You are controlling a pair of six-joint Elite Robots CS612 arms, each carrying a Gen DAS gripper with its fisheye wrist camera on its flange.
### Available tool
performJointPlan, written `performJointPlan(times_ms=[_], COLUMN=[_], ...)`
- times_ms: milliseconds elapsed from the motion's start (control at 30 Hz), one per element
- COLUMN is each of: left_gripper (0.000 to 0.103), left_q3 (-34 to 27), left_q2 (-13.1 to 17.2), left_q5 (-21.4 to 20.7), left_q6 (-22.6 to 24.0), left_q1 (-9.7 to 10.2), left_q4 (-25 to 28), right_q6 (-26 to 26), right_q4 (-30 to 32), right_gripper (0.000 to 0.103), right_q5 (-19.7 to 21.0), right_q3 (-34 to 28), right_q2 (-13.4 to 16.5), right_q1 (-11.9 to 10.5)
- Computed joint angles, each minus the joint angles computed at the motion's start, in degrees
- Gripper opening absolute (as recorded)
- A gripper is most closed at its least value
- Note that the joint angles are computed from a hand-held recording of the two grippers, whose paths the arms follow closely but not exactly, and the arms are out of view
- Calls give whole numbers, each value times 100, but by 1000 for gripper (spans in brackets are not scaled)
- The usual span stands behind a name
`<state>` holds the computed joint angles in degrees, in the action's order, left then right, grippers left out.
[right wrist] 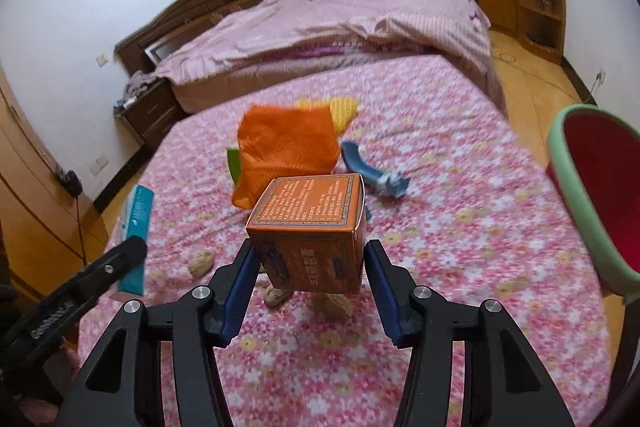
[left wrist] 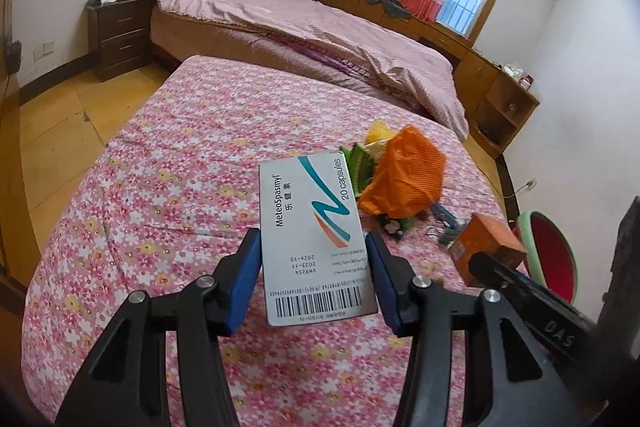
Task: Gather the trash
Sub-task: 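Grasp the small orange box with right tool while left tool holds the medicine box, then carry both boxes over the red bin and open both tools to drop them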
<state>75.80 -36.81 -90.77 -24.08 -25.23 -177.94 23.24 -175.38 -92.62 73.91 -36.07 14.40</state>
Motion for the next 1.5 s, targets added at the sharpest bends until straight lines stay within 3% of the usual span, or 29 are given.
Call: performJointPlan(times_ms=[333,633,767,1133,1500], left_gripper=[53,53,53,53,53], left_q3=[109,-290,-502,-1415,-2766], left_q2=[-183,-97,-37,346,1077], left_q5=[-225,-1037,-1103,-1397,-1629], left_q6=[359,520,766,1305,1796], left_q1=[-128,-192,-304,-688,-1031], left_q4=[-149,280,508,1323,2572], right_q6=[225,399,507,923,1290], right_q4=[-557,-816,-873,-899,-795], right_gripper=[55,55,55,55,55], right_q5=[-203,-521,-643,-815,-389], right_q3=[656,1105,1318,1796,1921], right_q2=[-411,-734,-870,-1064,-946], right_q1=[-139,-345,-472,-977,-1462])
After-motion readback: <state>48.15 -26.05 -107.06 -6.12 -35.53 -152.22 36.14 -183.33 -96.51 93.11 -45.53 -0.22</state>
